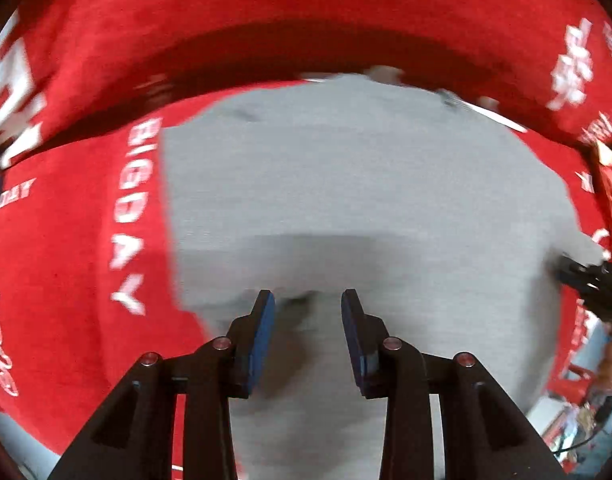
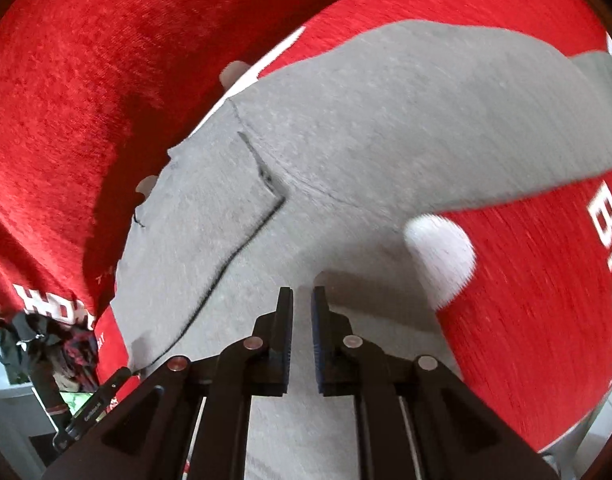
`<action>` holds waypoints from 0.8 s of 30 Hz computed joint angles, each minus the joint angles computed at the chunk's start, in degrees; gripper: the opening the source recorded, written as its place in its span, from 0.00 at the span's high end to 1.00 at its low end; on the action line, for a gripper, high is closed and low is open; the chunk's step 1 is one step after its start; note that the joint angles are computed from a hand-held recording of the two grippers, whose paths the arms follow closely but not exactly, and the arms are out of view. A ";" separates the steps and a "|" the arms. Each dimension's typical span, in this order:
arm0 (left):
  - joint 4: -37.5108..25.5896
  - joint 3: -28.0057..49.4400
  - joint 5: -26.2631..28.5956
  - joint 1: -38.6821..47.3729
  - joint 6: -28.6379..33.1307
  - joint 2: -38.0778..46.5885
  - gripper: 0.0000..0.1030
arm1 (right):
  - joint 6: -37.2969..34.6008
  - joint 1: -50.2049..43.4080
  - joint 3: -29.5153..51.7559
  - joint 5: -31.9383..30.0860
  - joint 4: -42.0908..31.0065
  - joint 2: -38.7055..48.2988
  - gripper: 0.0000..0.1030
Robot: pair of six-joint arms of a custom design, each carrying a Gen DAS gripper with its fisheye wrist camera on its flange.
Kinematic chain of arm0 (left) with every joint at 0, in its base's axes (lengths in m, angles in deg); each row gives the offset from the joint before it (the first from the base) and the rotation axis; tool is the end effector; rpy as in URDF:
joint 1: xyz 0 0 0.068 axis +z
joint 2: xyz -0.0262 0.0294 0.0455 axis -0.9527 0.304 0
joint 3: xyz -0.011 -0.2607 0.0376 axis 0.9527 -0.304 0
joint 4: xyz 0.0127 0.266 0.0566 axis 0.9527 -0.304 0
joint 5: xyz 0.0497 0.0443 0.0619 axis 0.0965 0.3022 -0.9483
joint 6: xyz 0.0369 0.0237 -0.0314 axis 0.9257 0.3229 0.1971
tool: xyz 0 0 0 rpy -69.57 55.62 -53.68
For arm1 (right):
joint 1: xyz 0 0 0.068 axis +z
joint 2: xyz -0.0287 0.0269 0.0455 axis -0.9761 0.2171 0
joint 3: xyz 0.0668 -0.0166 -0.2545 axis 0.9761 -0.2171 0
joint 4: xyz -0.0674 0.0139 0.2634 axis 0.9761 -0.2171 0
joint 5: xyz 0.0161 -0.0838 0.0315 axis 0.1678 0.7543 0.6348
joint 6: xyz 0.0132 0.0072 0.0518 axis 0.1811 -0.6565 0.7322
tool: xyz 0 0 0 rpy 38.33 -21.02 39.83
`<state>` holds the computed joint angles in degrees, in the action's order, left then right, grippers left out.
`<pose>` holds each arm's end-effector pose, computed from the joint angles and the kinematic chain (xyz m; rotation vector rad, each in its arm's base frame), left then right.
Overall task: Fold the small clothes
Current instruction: 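Grasp the other sleeve cuff with the right gripper and lift it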
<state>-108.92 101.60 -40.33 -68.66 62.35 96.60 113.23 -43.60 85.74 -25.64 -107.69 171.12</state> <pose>0.3461 0.0150 0.3295 0.3103 3.0029 -0.2744 0.2412 0.1671 0.2895 1.0114 2.7232 0.6590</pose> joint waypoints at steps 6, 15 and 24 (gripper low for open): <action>4.76 -4.01 -1.88 -11.23 -5.88 -3.72 0.14 | 1.22 -0.17 -4.47 -2.17 1.46 -4.95 0.57; 3.17 0.87 -4.05 -20.56 -13.10 1.73 0.14 | 2.93 -5.19 -14.34 -2.53 0.61 -16.76 0.57; 1.76 8.19 -4.62 -28.76 -16.19 9.53 0.14 | 0.09 -32.54 -27.53 -4.26 -8.87 -40.86 0.56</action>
<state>-107.16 109.79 -44.95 -97.42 46.16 106.13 113.32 -76.14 58.21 -29.91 -116.57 130.26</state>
